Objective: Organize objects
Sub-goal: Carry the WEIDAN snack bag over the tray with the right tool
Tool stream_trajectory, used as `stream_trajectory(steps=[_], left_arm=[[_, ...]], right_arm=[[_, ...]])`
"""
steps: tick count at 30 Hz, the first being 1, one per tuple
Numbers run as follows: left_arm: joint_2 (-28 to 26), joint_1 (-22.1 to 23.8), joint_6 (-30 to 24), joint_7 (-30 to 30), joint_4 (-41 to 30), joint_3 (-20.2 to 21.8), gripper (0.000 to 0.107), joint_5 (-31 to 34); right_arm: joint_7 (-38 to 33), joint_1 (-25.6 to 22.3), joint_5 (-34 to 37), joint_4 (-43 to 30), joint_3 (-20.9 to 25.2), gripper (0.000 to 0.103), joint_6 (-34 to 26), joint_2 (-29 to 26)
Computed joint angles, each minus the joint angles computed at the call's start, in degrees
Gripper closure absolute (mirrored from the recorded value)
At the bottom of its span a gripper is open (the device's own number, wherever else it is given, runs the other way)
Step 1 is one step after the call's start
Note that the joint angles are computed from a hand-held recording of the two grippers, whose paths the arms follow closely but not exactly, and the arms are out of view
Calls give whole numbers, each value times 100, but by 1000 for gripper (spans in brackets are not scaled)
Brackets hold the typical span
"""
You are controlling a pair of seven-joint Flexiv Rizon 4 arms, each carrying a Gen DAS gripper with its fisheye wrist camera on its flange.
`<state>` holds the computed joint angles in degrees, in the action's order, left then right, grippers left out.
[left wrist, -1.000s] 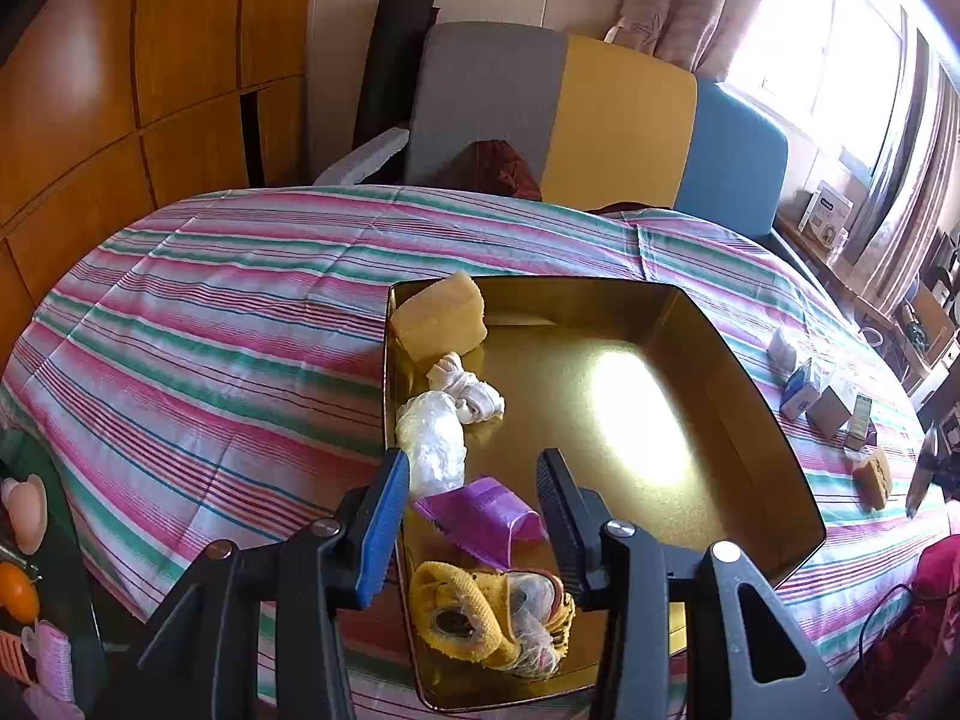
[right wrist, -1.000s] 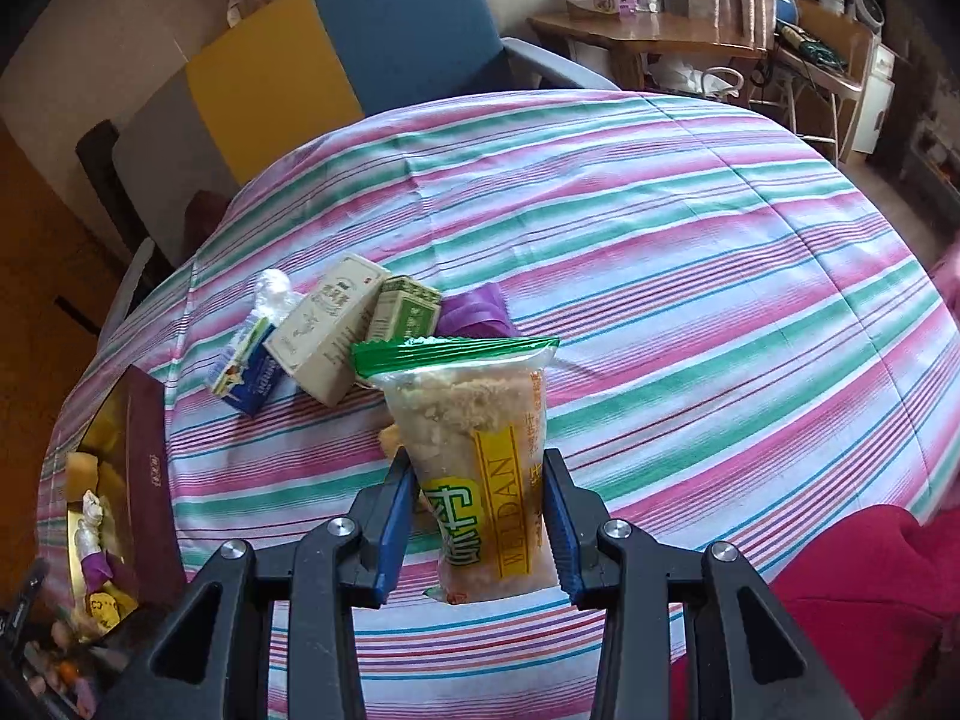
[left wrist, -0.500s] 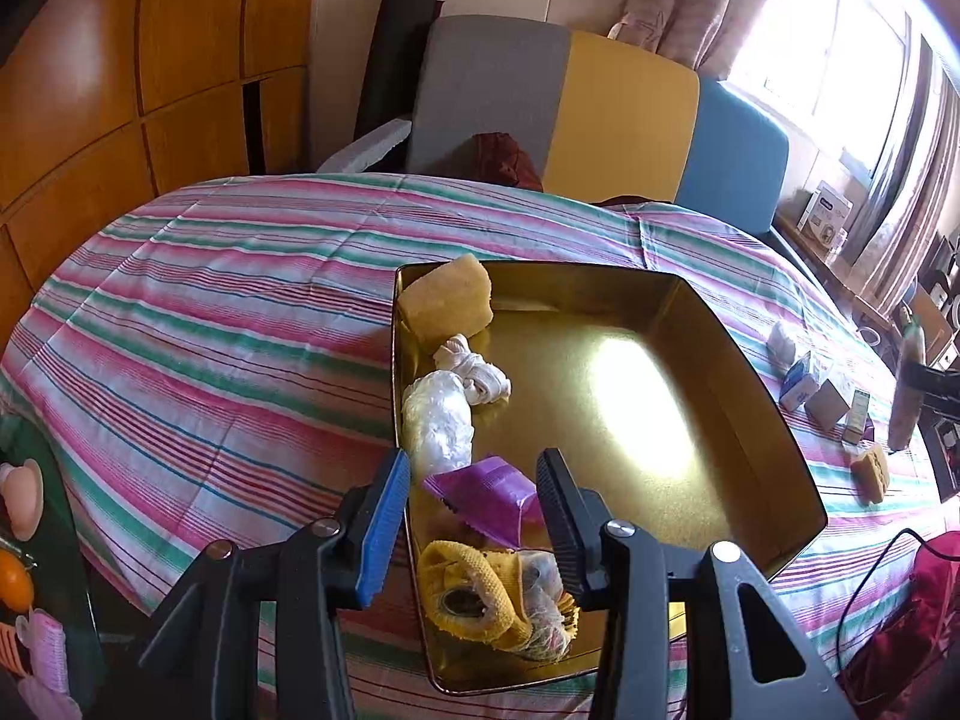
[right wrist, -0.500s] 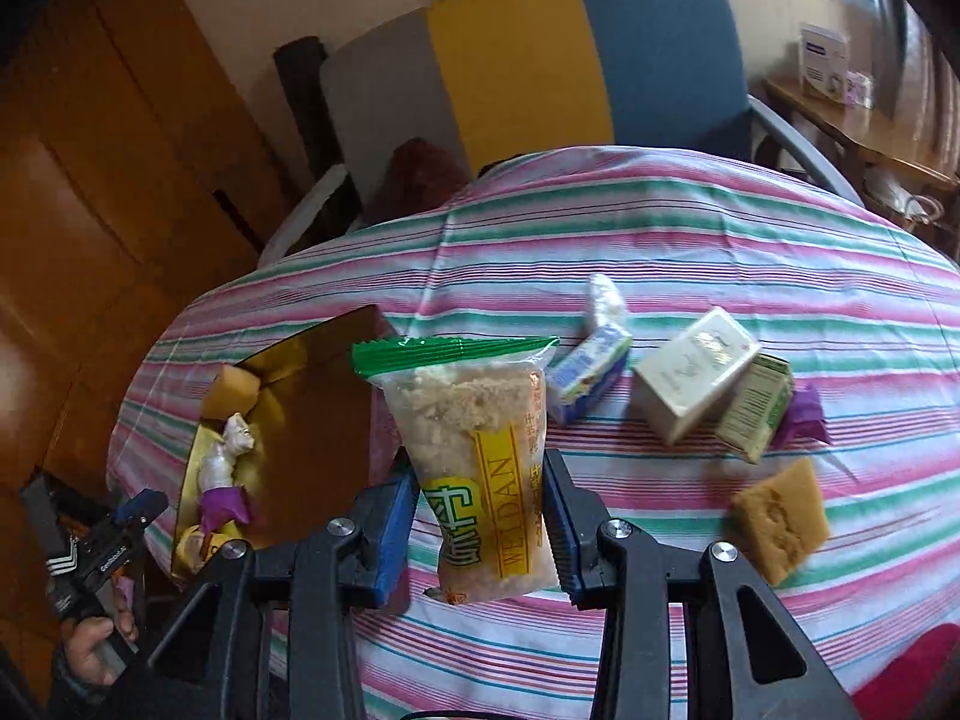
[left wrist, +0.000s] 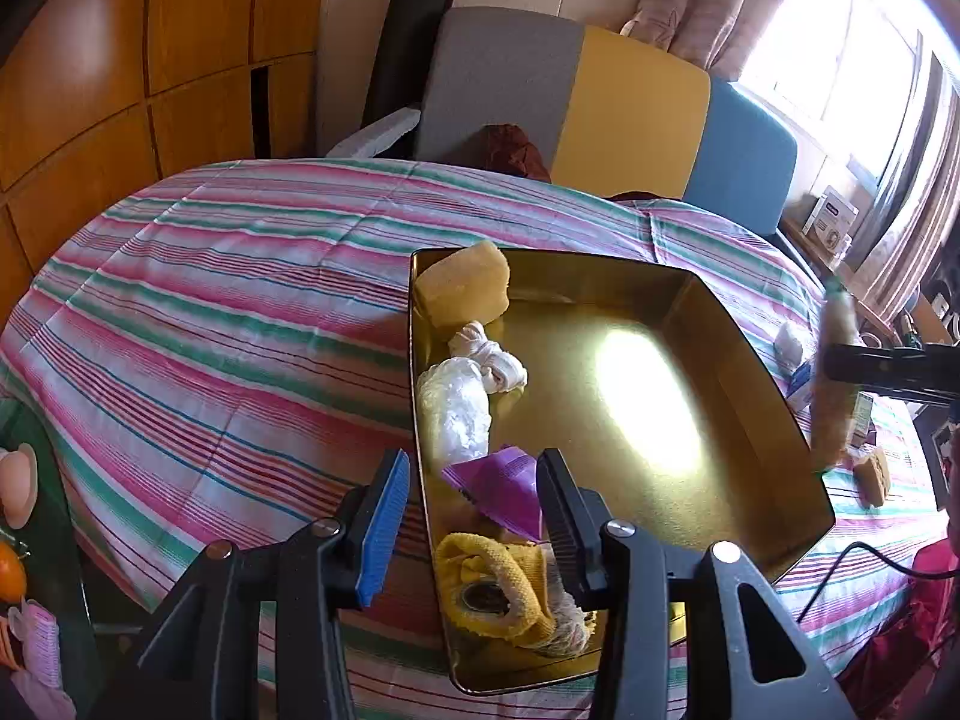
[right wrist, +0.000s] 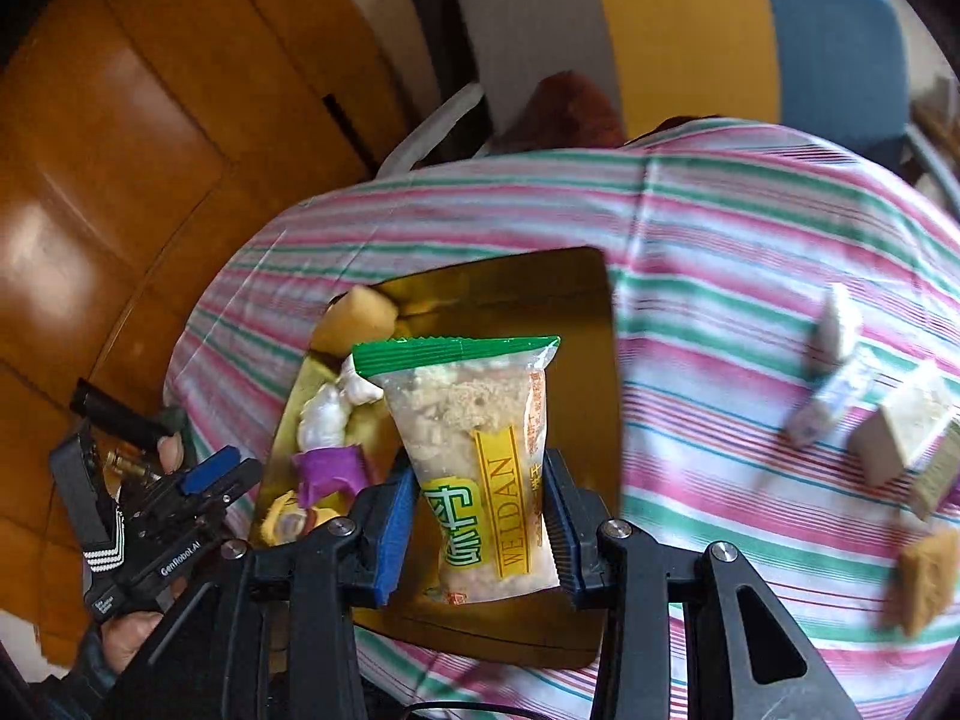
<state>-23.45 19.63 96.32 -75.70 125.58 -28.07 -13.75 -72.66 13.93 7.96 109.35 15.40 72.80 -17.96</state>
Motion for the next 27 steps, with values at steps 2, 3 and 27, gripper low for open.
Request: stream_trajectory(steps=[2,3,27], left_arm=[[-15,70,-7,1,10,-56,63,-12],[-22,83,-15,1,3,-56,63,-15],[-124,1060,32,-358,172,-548,63,77]], right_arm=[[-25,35,22,-246,46,63,-147,-212],[-19,61,18,-360,56,63,-217,-308],[868,599,-421,-2652,-212,63,-1566,-2040]])
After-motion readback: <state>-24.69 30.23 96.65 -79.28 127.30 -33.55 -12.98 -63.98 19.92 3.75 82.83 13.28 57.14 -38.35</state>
